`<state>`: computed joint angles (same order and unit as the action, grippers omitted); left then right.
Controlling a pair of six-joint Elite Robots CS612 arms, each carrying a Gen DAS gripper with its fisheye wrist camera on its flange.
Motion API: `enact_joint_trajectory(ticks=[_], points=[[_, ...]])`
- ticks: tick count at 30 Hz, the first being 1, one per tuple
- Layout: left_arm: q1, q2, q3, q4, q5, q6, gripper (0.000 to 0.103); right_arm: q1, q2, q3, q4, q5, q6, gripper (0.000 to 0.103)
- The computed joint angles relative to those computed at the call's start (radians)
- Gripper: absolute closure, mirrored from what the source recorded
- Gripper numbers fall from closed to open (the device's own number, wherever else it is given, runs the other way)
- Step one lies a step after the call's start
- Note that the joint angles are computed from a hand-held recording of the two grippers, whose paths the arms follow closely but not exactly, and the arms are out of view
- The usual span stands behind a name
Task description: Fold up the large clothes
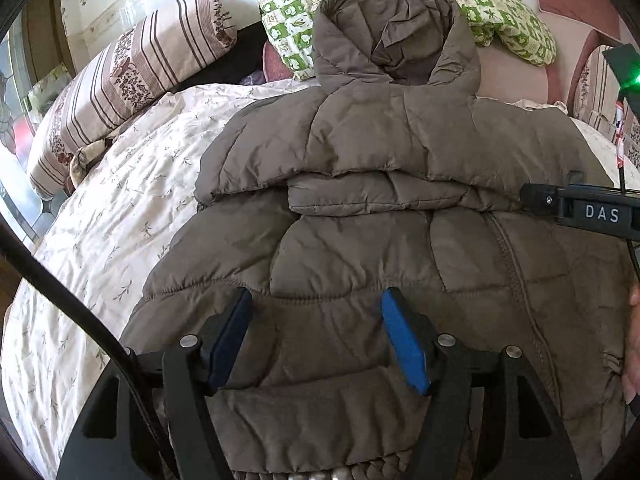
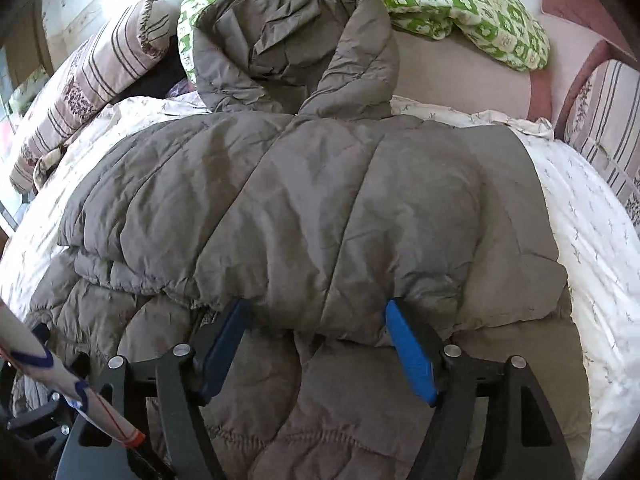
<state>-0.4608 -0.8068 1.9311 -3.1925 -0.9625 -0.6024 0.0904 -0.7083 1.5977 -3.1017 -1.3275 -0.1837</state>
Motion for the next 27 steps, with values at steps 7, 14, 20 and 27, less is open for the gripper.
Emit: enact_joint_trajectory(ticks=[7, 14, 20, 27], points=[[-0.003, 0.000, -0.001, 0.001, 0.011, 0.003, 0.036, 0.001, -0.035, 0.069, -0.102, 0.040, -0.028, 0.026], [-0.004, 0.001, 0.000, -0.001, 0.014, 0.006, 0.036, 0.014, -0.048, 0.092, -0.071, 0.071, -0.094, 0.026], [-0.004, 0.001, -0.001, 0.003, 0.013, 0.005, 0.036, 0.024, -0.033, 0.064, 0.040, 0.036, -0.116, 0.026], [-0.004, 0.001, -0.003, 0.007, 0.013, 0.005, 0.036, 0.029, -0.023, 0.049, 0.083, 0.014, -0.128, 0.023]])
